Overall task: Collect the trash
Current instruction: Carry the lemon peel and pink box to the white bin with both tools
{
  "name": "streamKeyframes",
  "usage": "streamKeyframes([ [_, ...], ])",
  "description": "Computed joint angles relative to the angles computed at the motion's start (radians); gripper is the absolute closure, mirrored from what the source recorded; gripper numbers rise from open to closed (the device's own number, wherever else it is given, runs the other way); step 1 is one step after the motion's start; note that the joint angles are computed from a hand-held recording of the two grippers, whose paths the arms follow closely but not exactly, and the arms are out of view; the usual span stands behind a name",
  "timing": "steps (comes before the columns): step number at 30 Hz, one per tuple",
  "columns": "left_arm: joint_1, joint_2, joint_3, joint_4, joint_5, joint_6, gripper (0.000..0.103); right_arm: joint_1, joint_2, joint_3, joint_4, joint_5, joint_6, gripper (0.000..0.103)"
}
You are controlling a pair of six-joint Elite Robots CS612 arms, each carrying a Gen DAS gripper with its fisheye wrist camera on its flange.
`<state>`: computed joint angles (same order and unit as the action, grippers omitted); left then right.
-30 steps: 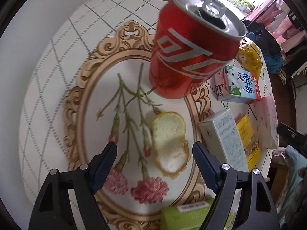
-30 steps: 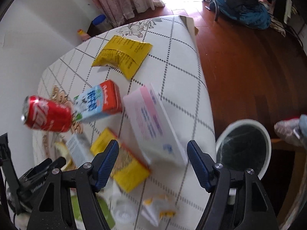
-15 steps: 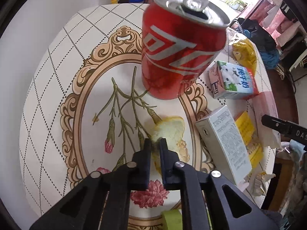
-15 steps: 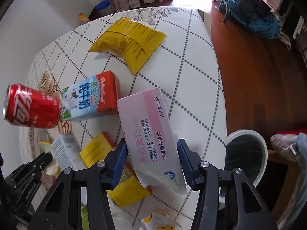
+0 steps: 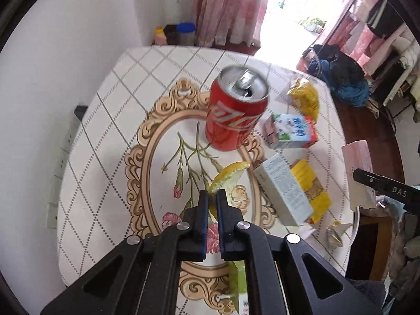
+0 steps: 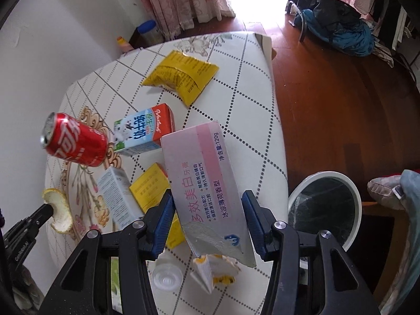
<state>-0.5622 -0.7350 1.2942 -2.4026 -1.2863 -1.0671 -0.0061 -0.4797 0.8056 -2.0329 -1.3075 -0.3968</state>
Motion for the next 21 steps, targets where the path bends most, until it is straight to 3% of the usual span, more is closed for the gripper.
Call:
streamKeyframes([
  [7,-0.024,-0.007,-0.057,0.000,0.072,0.058,0.099,-0.033,-0.071,0.094,-0.085,0.063,0.025,0.049],
  [12,-0.048,0.018,-0.137,-0.031,0.078,0.122,0.100,-0.069,-0.112,0.150,-0.152,0.105,0.064,0.049],
  [17,-0.069,0.110,-0.309,-0.018,0.029,0.214,0.100,-0.121,-0.138,0.191,-0.218,0.090,0.115,0.050],
  [21,-0.079,0.219,-0.492,0.040,-0.050,0.270,0.100,-0.163,-0.142,0.222,-0.282,0.010,0.152,0.050],
])
